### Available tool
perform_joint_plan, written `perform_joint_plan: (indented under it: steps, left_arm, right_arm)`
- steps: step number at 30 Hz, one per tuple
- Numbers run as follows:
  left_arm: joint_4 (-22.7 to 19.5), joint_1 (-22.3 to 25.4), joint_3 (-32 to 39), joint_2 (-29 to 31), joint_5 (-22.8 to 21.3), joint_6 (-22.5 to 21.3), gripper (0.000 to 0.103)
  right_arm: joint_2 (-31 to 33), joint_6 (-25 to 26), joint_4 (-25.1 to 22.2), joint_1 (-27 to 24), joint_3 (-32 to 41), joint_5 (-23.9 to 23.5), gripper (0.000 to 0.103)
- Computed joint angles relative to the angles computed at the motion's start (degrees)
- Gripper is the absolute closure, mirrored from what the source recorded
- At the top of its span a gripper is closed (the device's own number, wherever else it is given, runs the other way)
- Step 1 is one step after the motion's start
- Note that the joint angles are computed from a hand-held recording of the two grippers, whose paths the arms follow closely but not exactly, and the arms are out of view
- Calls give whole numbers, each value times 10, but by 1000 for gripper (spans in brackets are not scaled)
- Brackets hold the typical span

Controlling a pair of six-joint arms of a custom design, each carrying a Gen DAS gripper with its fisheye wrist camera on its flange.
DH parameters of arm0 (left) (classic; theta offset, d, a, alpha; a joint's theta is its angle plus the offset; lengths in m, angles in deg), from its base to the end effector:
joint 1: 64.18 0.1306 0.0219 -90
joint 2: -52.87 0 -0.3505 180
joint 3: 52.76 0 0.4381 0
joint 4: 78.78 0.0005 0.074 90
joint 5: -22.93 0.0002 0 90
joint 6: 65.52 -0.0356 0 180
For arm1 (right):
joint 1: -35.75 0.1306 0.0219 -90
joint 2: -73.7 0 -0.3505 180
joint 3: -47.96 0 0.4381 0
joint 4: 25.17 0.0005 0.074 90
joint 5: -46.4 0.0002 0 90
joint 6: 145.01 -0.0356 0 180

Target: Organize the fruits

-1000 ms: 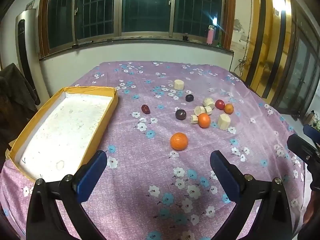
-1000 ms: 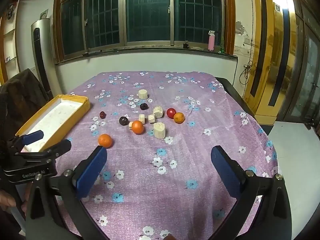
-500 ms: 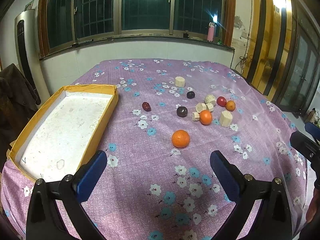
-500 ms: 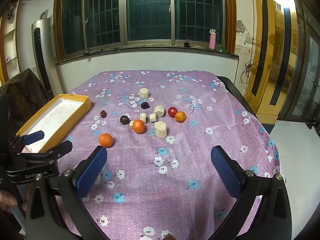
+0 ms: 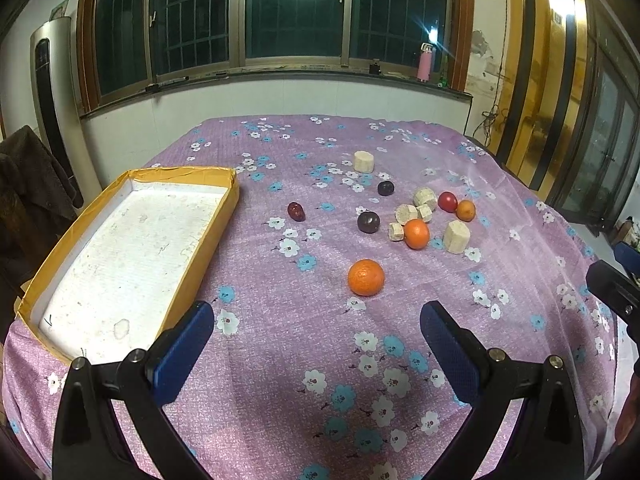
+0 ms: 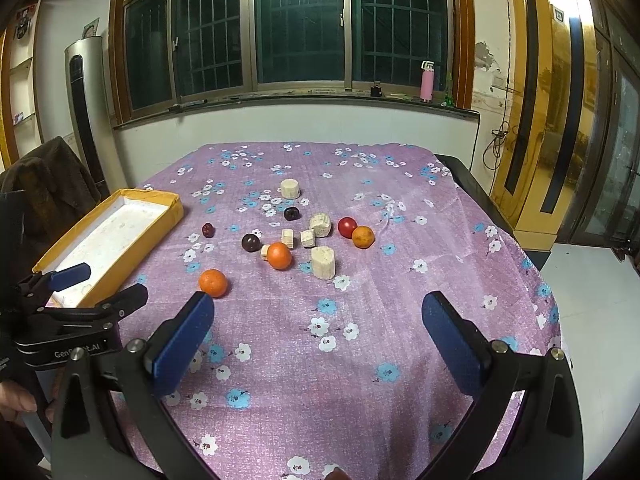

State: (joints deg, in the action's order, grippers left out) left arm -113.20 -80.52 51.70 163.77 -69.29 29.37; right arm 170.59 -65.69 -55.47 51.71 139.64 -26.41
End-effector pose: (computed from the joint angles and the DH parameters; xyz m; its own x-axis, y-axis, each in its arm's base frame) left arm 0.6384 -0.1862 0.3371 -0.6471 0.1009 -0.7557 0.1986 0.9793 -0.0392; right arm 0.5684 0.1511 0.3759 -0.5546 0.0255 -0.8317 0.0727 0.9972 -0.0178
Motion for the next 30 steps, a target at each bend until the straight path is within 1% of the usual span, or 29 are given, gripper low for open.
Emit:
perform_joint_plan:
  steps: [6, 21, 30]
  left_arm:
    - [-1, 3, 3, 3, -2, 3, 0]
    - [-9, 8, 11, 7, -2, 6, 0]
    - [-11, 7, 14, 8, -3, 8, 0]
  right_arm:
    - [5, -2, -2, 0, 6, 5, 0]
    - [7, 0, -4, -4, 4, -4, 0]
    - [8, -1, -6, -7, 3, 1, 0]
